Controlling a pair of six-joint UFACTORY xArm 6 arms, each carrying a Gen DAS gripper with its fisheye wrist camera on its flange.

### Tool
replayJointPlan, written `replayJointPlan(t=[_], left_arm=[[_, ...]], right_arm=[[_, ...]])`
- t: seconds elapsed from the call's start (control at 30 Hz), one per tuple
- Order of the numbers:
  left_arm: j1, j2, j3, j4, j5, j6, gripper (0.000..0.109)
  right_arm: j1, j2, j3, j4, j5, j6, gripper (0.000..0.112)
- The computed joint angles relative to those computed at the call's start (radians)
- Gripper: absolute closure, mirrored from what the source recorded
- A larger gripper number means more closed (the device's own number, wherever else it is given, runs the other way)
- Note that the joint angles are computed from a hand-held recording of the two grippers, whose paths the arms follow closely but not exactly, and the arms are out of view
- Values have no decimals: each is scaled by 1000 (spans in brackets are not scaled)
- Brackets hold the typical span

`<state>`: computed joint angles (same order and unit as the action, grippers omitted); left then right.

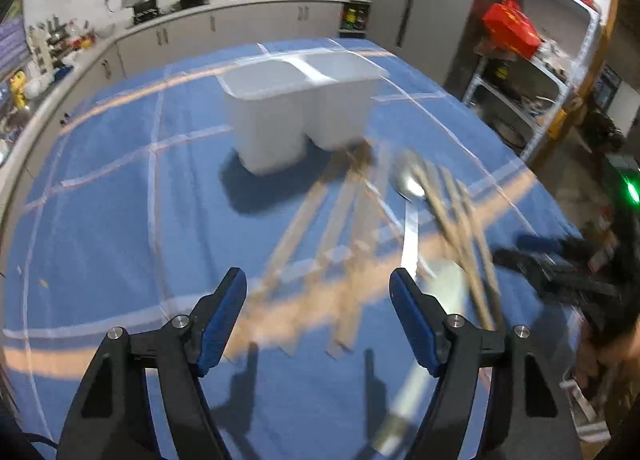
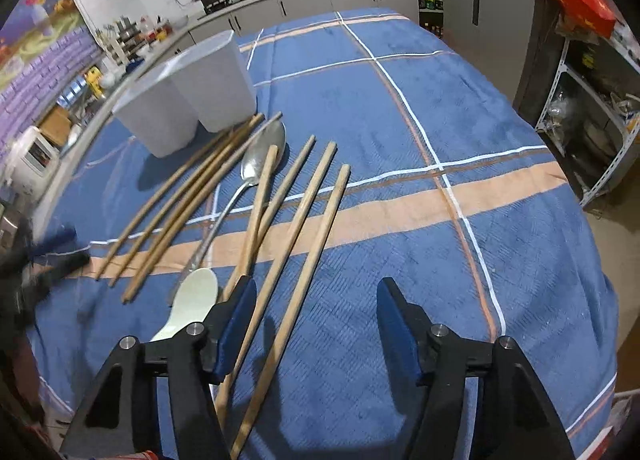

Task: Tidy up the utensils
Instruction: 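Move the left and right grippers down toward the loose wooden chopsticks, then close the left gripper on one chopstick while the right gripper closes on another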

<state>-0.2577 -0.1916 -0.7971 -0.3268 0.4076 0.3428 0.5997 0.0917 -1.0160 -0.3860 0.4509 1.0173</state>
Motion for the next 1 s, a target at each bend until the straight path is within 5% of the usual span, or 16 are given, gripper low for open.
replayJointPlan(t=[0.23, 0.7, 0.77, 0.83, 0.93, 1.0], left_arm=[[34, 216, -196, -67, 85, 171, 60], [8, 381, -383, -115, 207, 306, 71], [10, 389, -395, -121, 215, 311, 73], [18, 396, -413, -155, 253, 333, 97], [23, 394, -418, -186, 282, 320, 99], [31, 379, -402, -211, 286, 306, 103]], right_arm=[[-6, 42, -48, 17, 56, -17, 54], [9, 157, -248, 3, 288, -52, 68], [13, 173, -275, 13, 305, -67, 75], [15, 186, -296, 28, 314, -84, 85], [14, 203, -320, 60, 314, -121, 102], [9, 202, -316, 88, 298, -142, 102]])
